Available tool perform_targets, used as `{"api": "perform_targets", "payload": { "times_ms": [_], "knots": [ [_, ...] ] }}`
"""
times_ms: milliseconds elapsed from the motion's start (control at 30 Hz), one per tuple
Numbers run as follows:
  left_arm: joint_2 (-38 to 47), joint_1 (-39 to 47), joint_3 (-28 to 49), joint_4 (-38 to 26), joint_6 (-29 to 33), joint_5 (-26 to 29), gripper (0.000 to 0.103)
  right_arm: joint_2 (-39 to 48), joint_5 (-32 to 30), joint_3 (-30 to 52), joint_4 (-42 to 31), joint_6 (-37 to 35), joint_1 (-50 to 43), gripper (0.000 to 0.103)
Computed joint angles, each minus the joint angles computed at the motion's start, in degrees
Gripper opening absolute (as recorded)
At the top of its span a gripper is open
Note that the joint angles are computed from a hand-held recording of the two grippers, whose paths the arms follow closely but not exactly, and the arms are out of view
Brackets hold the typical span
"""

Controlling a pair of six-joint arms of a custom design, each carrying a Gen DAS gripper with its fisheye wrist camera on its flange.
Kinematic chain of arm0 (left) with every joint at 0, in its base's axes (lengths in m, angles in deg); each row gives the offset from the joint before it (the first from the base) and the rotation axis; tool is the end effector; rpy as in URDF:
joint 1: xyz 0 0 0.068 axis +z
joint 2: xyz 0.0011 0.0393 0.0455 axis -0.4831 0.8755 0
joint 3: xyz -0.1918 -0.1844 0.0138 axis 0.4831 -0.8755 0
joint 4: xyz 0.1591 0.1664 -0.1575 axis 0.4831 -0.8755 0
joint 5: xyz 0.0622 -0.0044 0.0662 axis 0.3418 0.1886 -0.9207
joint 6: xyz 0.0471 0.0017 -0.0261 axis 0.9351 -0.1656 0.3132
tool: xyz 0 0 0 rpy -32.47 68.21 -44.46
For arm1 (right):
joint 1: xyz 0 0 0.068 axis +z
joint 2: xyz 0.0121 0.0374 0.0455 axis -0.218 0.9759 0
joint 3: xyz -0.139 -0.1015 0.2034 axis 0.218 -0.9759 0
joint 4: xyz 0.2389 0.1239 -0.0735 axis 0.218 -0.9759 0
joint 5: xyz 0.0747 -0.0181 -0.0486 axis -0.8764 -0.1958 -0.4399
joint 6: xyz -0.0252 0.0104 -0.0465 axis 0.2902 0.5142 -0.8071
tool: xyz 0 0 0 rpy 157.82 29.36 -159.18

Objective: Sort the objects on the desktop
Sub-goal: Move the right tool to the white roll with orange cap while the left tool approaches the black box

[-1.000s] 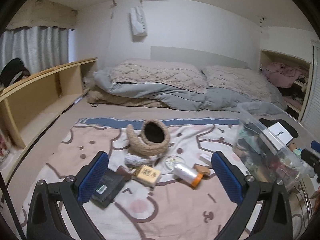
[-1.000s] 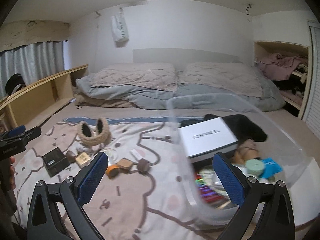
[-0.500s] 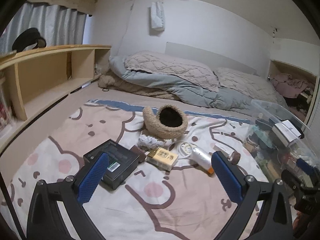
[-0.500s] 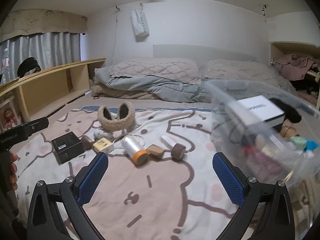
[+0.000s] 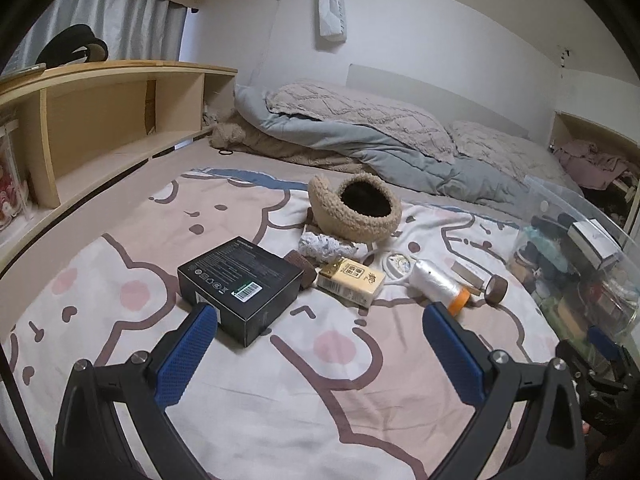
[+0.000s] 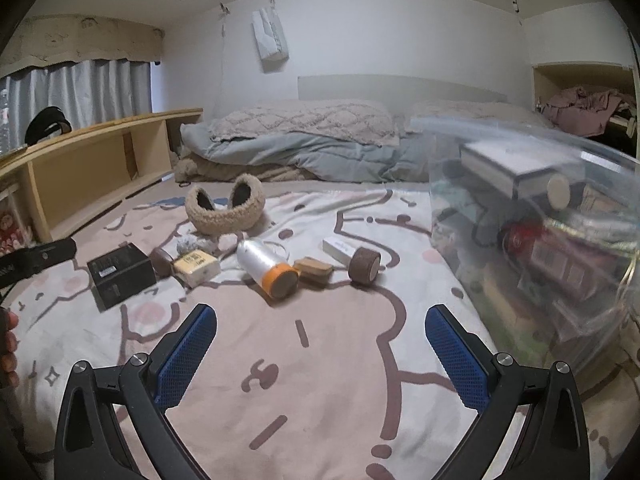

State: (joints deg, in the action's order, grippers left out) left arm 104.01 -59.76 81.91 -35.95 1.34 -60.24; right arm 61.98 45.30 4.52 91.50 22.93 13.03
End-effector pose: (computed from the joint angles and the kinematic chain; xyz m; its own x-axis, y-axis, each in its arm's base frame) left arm 0.2881 -0.1557 0.0697 -0.5269 -0.1358 -0.8390 -0.0370 0.9899 -0.1369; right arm 0.2726 0.1177 0.0360 -0.4724 0.0435 -0.8803 -0.0290 0.9975 0.0649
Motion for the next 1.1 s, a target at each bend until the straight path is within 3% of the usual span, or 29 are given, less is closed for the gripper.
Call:
{"api": "perform_targets", "payload": {
  "times_ms": [633, 833, 867, 933, 1100],
  "knots": [
    [3.3, 6.8, 2.9, -0.5, 0.1, -0.8, 0.103, 4.4, -10.9, 8.3, -16.2, 6.0, -4.5, 0.103],
    [4.3, 10.9, 4.4, -1.1, -0.7, -0.6, 0.103, 4.8, -13.3, 13.7, -22.9, 4.3, -4.0, 0.102],
    [4.6, 11.5, 4.7, -1.1, -0.7, -0.7, 0.103, 5.0, -12.5, 14.8, -23.7, 3.6, -3.6, 0.099],
    [5.1, 12.4, 5.0, -1.2, -1.3, -0.5, 0.103, 5.9, -12.6, 17.6, -26.2, 2.5, -3.6, 0.083],
    [6.4, 14.9, 5.7, -2.3, -3.6, 2.7, 0.103, 10.8, -14.5, 28.6, -33.5, 2.0, -4.8, 0.061]
  ]
}}
